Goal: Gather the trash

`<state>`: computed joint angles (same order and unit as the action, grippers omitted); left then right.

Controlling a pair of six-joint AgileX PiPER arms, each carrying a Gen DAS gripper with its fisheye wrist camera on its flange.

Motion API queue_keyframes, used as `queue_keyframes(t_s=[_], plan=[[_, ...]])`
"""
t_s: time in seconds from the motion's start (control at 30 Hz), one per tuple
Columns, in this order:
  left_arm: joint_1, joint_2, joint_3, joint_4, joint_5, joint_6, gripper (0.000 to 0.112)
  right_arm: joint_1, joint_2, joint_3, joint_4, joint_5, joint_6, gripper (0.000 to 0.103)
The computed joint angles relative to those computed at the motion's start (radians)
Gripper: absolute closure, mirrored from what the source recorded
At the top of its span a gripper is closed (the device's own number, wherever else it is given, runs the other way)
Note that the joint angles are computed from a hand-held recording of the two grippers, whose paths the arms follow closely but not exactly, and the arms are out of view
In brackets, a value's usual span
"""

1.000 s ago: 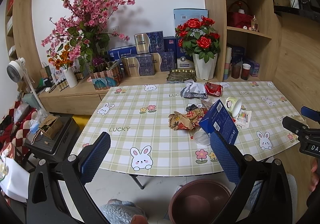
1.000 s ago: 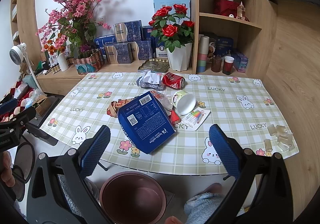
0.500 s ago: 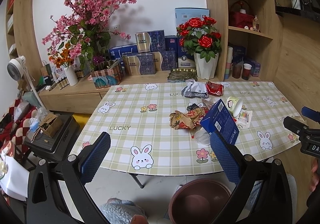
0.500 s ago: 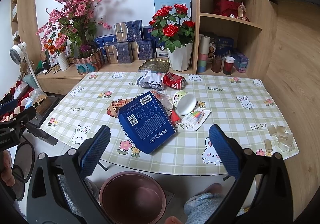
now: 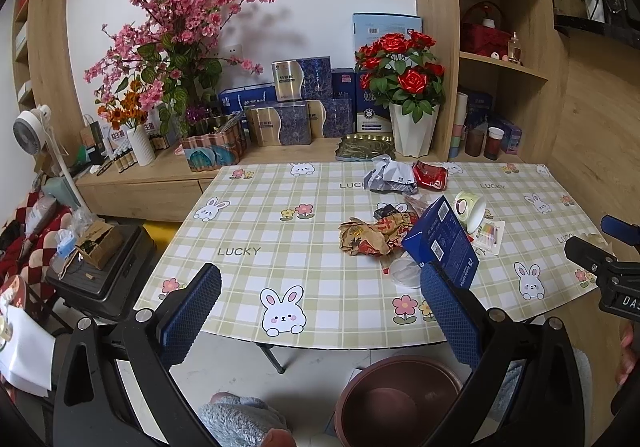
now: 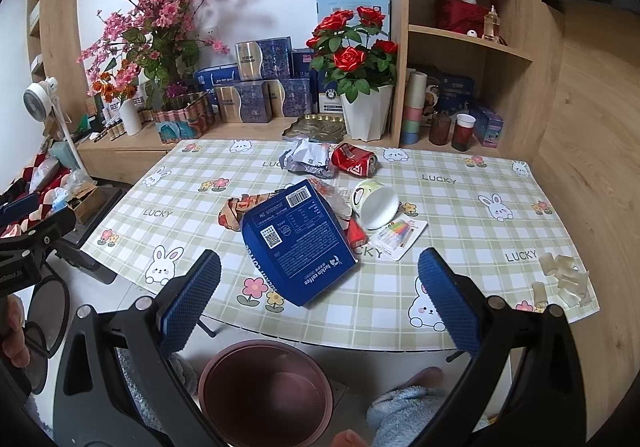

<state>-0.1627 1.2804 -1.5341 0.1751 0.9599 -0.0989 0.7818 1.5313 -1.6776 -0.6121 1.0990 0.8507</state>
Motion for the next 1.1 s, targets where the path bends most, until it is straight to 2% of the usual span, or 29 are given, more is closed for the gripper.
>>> queue_keyframes(t_s=[0.17, 0.33, 0.47, 0.57, 0.6, 0.63, 0.7, 0.83, 0.93, 1.1], plan=[[0.043, 0.004, 0.014, -0.079, -0.033, 0.041, 0.014, -0.014, -0.004, 0.042, 0.010, -0.067, -0.002, 0.006], [0.057, -0.005, 0.068, -0.087, -0.124, 0.068, 0.014, -0.086, 0.016, 0.078, 0.136, -0.158, -0.034, 0.006], [0.064, 0.004, 0.115, -0.067, -0.189, 0.061, 0.014, -0.085, 0.071, 0.084, 0.106, -0.191, -0.046, 0.006], [0.117, 0.045, 0.115, -0.183, -0.195, 0.147, 0.014, -0.106, 0.137, 0.068, 0.181, -0.245, -0.159, 0.006], [0.137, 0.057, 0.110, -0.225, -0.187, 0.171, 0.014, -0.095, 0.169, 0.052, 0.153, -0.236, -0.156, 0.006], [0.171, 0.079, 0.107, -0.299, -0.178, 0.210, 0.014, -0.073, 0.222, 0.014, 0.085, -0.197, -0.138, 0.006], [0.200, 0.101, 0.119, -0.355, -0.184, 0.239, 0.014, -0.044, 0.332, -0.068, -0.021, -0.119, -0.124, 0.006], [0.236, 0.146, 0.135, -0.377, -0.206, 0.244, 0.014, -0.082, 0.466, -0.167, 0.028, -0.148, -0.193, 0.006], [0.295, 0.182, 0.140, -0.473, -0.205, 0.290, 0.014, -0.095, 0.563, -0.259, 0.027, -0.138, -0.217, 0.006], [0.316, 0.227, 0.137, -0.478, -0.214, 0.289, 0.014, -0.111, 0.703, -0.425, 0.000, -0.089, -0.233, 0.006]])
